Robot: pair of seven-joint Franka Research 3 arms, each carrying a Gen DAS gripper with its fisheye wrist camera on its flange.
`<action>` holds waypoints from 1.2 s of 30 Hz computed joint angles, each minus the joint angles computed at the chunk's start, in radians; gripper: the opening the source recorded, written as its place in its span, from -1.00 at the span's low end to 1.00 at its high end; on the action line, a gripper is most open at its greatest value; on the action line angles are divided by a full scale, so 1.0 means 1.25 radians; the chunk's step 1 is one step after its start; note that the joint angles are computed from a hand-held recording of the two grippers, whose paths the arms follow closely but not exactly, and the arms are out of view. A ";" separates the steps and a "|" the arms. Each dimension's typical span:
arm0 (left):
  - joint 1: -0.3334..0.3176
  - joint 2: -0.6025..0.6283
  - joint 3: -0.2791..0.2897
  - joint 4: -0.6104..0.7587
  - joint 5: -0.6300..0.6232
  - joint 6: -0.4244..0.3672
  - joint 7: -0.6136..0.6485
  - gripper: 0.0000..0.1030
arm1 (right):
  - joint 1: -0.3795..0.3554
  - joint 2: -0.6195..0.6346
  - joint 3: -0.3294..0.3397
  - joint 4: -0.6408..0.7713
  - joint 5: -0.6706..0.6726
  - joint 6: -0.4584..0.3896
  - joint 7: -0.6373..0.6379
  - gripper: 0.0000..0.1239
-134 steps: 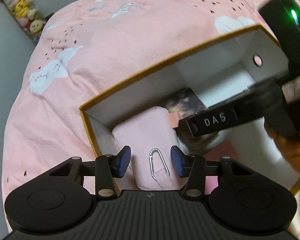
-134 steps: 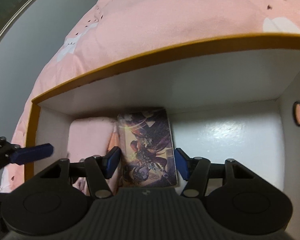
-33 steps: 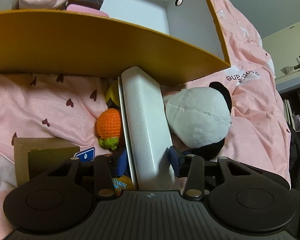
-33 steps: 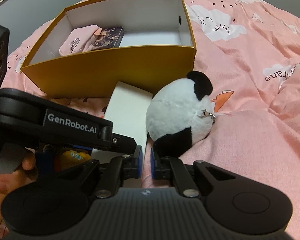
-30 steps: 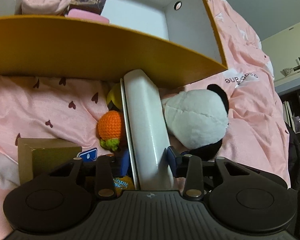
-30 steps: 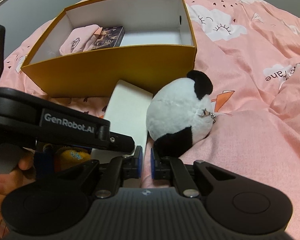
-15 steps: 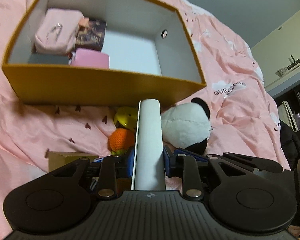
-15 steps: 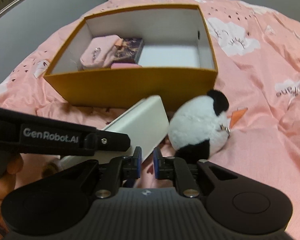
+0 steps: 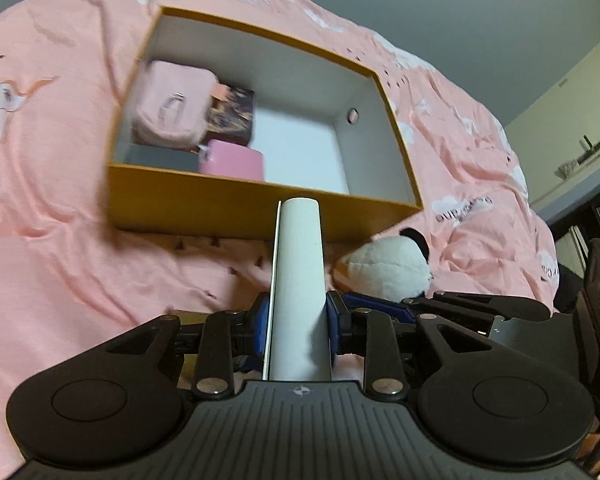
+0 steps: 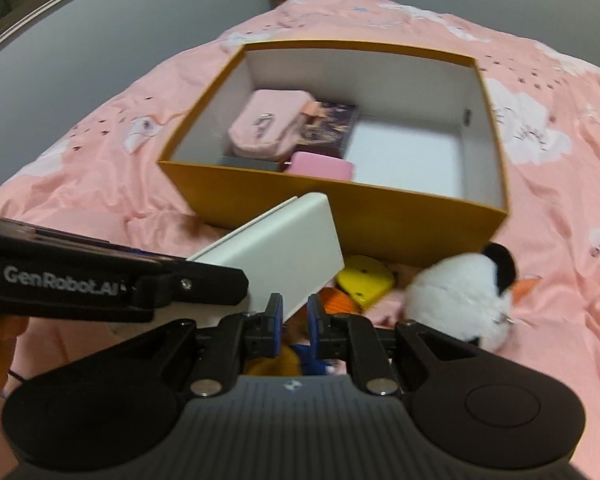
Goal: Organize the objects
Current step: 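Grasp the white rectangular box with the left gripper and lift it, then grasp the small gold box with the right gripper while the left gripper holds the white box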
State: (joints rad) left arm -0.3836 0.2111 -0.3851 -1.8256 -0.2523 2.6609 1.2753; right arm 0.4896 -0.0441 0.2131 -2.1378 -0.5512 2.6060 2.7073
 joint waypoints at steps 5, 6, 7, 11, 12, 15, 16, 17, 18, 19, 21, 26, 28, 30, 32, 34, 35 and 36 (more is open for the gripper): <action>0.012 -0.049 0.023 -0.049 0.016 0.016 -0.024 -0.38 | 0.010 0.041 -0.010 0.036 0.103 0.037 -0.121 -0.75; 0.014 -0.054 0.024 -0.056 0.013 0.017 -0.023 -0.37 | 0.013 0.049 -0.012 0.042 0.124 0.040 -0.144 -0.74; 0.015 -0.058 0.027 -0.062 0.015 0.017 -0.028 -0.38 | 0.016 0.059 -0.015 0.051 0.147 0.042 -0.168 -0.71; 0.006 -0.070 0.049 -0.086 0.094 0.015 -0.099 -0.38 | 0.026 0.097 -0.024 0.085 0.256 0.033 -0.267 -0.60; 0.005 -0.070 0.053 -0.089 0.112 0.011 -0.114 -0.38 | 0.028 0.105 -0.026 0.089 0.281 0.035 -0.288 -0.55; 0.007 -0.070 0.058 -0.093 0.149 0.000 -0.137 -0.38 | 0.028 0.135 -0.031 0.113 0.362 0.028 -0.358 -0.43; 0.007 -0.071 0.060 -0.095 0.163 -0.003 -0.146 -0.38 | 0.028 0.148 -0.031 0.126 0.382 0.016 -0.392 -0.38; 0.006 -0.069 0.061 -0.093 0.178 -0.007 -0.157 -0.38 | 0.029 0.161 -0.031 0.141 0.395 0.003 -0.433 -0.33; 0.006 -0.067 0.061 -0.093 0.184 -0.009 -0.162 -0.38 | 0.034 0.172 -0.033 0.156 0.393 -0.012 -0.467 -0.25; 0.008 -0.066 0.059 -0.093 0.184 -0.010 -0.162 -0.38 | 0.040 0.182 -0.036 0.171 0.382 -0.028 -0.499 -0.20; 0.009 -0.061 0.057 -0.091 0.185 -0.015 -0.165 -0.38 | 0.051 0.204 -0.039 0.205 0.358 -0.069 -0.582 -0.15; 0.005 -0.052 0.052 -0.091 0.192 -0.024 -0.172 -0.38 | 0.066 0.239 -0.045 0.267 0.341 -0.144 -0.775 0.02; 0.001 -0.052 0.054 -0.090 0.212 -0.025 -0.183 -0.38 | 0.077 0.247 -0.053 0.284 0.312 -0.162 -0.819 0.10; -0.001 -0.052 0.055 -0.091 0.226 -0.027 -0.191 -0.38 | 0.076 0.256 -0.052 0.300 0.323 -0.178 -0.869 0.10; -0.004 -0.051 0.056 -0.090 0.242 -0.029 -0.198 -0.38 | 0.073 0.269 -0.048 0.322 0.341 -0.202 -0.926 0.10; -0.005 -0.049 0.056 -0.087 0.251 -0.034 -0.202 -0.37 | 0.073 0.284 -0.045 0.344 0.363 -0.228 -0.974 0.10; -0.004 -0.047 0.056 -0.085 0.246 -0.039 -0.202 -0.38 | 0.075 0.291 -0.047 0.352 0.368 -0.234 -0.987 0.10; 0.000 -0.045 0.054 -0.084 0.234 -0.043 -0.196 -0.38 | 0.075 0.296 -0.047 0.355 0.377 -0.231 -0.999 0.10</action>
